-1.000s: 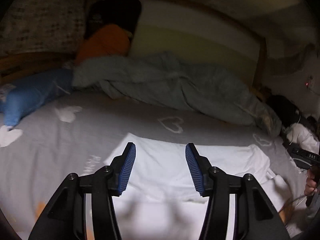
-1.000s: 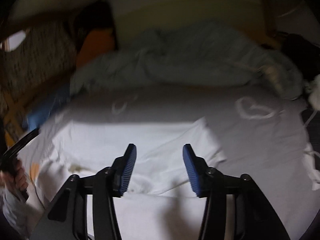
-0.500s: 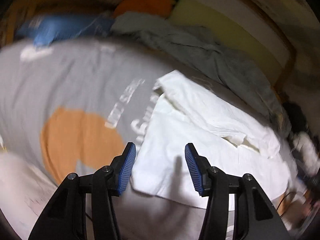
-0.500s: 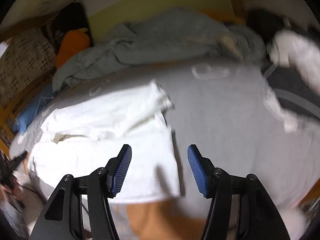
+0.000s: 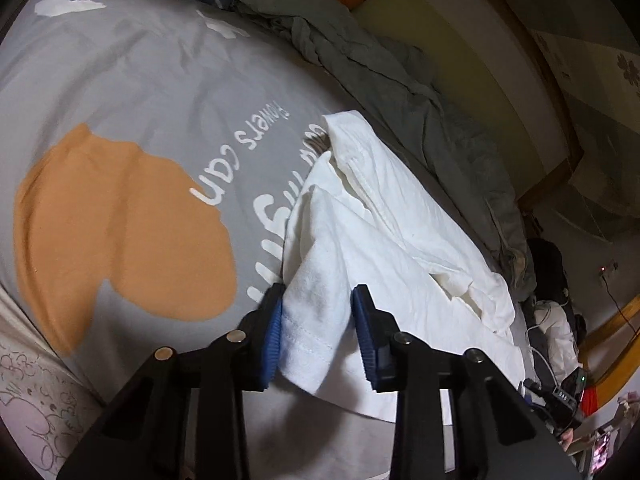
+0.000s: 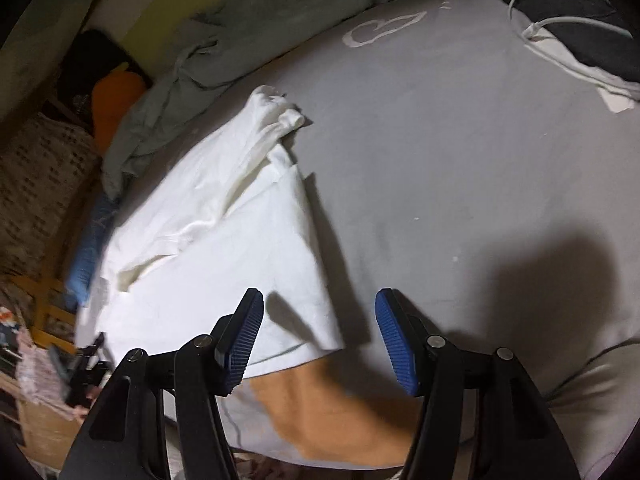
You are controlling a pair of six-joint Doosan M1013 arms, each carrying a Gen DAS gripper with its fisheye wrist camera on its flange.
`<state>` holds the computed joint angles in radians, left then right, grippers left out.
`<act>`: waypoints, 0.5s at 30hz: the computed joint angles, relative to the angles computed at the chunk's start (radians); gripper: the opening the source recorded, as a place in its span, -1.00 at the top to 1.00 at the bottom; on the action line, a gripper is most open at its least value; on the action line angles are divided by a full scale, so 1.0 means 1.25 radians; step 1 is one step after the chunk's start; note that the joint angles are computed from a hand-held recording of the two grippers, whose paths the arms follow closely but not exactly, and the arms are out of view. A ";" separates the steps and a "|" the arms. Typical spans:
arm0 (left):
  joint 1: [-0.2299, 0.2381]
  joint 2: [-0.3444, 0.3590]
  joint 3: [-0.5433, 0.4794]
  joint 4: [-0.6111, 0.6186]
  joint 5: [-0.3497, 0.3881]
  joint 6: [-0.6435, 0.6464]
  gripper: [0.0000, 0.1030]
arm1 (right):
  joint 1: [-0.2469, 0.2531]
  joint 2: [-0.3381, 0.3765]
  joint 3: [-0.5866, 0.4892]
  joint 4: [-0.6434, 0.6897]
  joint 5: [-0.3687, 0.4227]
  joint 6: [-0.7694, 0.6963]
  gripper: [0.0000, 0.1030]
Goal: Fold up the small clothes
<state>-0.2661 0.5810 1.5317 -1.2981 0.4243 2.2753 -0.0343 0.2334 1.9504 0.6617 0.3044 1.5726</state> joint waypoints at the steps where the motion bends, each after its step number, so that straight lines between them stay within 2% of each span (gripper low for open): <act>1: 0.000 0.002 -0.003 0.003 0.006 0.000 0.41 | -0.003 0.001 0.001 0.044 0.000 -0.042 -0.16; 3: 0.000 0.006 -0.011 0.023 0.015 -0.015 0.41 | -0.009 0.005 0.000 0.123 0.011 -0.111 -0.15; 5: -0.001 0.012 -0.021 0.035 0.027 -0.024 0.41 | -0.014 0.011 -0.002 0.180 0.019 -0.161 -0.05; 7: -0.006 0.019 -0.037 0.089 0.031 -0.069 0.42 | -0.020 0.018 -0.007 0.254 0.034 -0.230 0.27; 8: -0.010 0.017 -0.041 0.138 0.022 -0.117 0.52 | -0.022 0.025 -0.014 0.262 0.048 -0.238 0.35; 9: -0.010 0.015 -0.043 0.148 0.030 -0.130 0.65 | -0.021 0.029 -0.020 0.230 0.053 -0.206 0.46; 12: -0.006 0.006 -0.032 0.073 0.022 -0.082 0.75 | -0.008 0.031 -0.028 0.136 0.044 -0.118 0.73; 15: -0.013 0.004 -0.057 0.148 0.019 -0.161 0.78 | 0.013 0.017 -0.027 0.044 0.003 -0.058 0.81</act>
